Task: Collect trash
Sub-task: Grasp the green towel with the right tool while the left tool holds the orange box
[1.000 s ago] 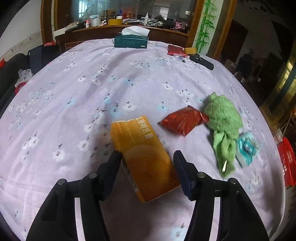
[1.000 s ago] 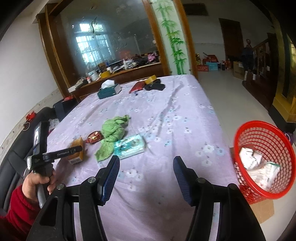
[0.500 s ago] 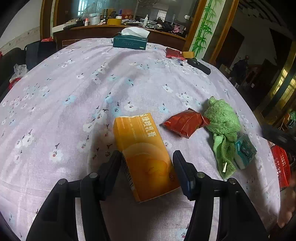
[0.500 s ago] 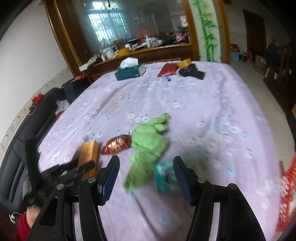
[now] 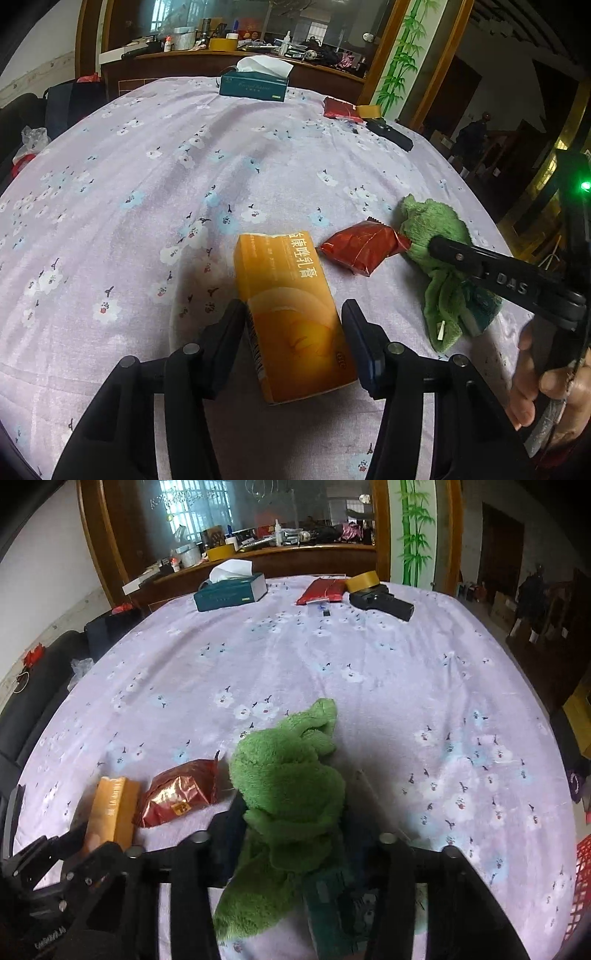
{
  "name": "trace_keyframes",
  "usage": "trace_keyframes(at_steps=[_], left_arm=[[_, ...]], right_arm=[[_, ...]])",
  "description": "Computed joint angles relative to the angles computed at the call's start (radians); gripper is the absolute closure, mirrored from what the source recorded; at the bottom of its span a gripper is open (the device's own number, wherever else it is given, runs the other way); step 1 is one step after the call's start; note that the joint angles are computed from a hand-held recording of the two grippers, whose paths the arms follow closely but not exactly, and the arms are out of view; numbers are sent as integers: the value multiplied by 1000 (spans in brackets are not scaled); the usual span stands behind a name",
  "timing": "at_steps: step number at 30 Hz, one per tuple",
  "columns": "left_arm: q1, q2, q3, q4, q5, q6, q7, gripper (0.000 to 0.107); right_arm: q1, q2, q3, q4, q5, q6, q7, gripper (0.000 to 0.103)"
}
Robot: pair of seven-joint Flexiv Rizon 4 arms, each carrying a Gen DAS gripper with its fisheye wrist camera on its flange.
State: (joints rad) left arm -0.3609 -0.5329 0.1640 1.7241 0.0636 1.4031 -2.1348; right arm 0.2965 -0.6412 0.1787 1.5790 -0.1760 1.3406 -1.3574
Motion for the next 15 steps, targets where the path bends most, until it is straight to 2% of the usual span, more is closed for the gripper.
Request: trace_keyframes(at_steps=[4, 6, 9, 15], left_arm=[[-40, 8, 45, 0, 36, 5, -31, 54], [-33, 19, 32, 17, 41, 29, -31, 54], [-51, 33, 41, 31, 58, 56, -38, 54], [-140, 48, 97, 25, 110, 87, -59, 54]], right_arm=[[-26, 55, 28, 80, 27, 93, -21, 61], [-34, 100, 33, 146, 30, 155, -32, 61], [-124, 149, 142, 214, 74, 204, -86, 61], [-207, 249, 221, 366, 116, 339, -110, 61]])
